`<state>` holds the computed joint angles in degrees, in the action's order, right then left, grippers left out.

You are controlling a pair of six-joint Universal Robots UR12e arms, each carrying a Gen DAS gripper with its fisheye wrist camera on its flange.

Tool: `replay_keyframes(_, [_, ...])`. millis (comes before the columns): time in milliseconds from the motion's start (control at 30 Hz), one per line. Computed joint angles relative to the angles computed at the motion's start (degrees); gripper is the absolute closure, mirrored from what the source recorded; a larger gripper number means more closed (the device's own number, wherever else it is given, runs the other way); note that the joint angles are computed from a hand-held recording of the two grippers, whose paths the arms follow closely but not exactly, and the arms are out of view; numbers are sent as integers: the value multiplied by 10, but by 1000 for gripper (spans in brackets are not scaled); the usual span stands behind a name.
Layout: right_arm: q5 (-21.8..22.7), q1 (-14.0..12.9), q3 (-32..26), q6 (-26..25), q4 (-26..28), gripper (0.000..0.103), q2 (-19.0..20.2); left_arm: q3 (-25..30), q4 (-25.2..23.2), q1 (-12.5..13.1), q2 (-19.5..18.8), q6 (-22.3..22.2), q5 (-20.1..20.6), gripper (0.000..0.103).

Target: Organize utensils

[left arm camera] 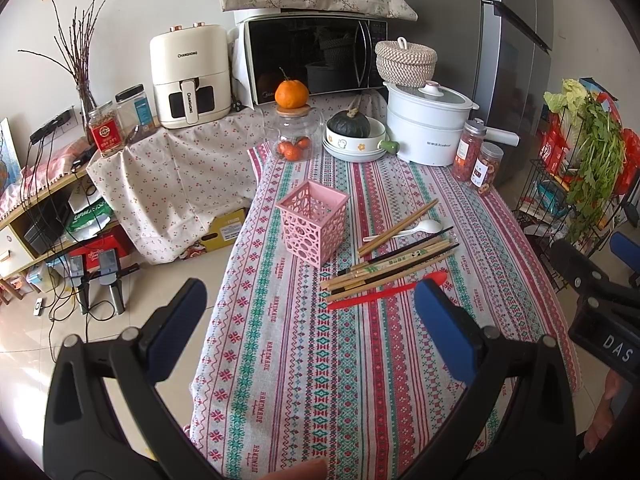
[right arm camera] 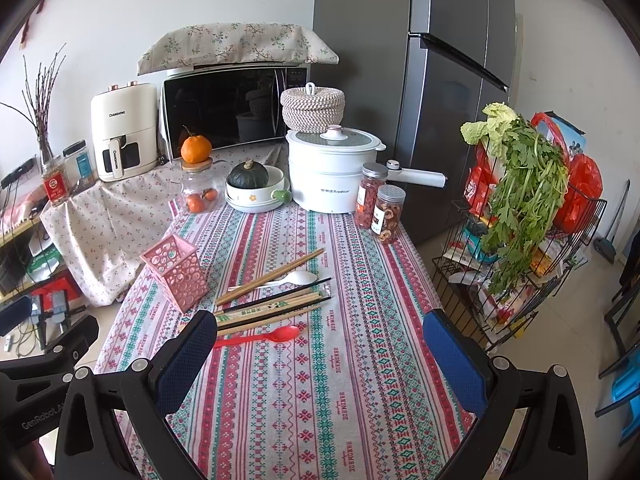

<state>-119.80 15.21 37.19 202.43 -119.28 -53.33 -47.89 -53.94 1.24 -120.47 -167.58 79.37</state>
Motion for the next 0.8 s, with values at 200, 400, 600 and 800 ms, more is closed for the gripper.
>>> replay_keyframes(200, [1,0,1,-1,-1,0,-1,1,-2,-1,1,-2,3,0])
replay_keyframes(400, [0,0,-1,1,2,0,1,2,-2,-1,1,-2,3,0])
replay_keyframes(600, [-1,0,5,2,-5,0,0,3,5,-1,-2,-1,-1,0])
replay_keyframes(800, [6,-7,-5,4,-2,0,5,65,-51,3,-39,-9,-24,0])
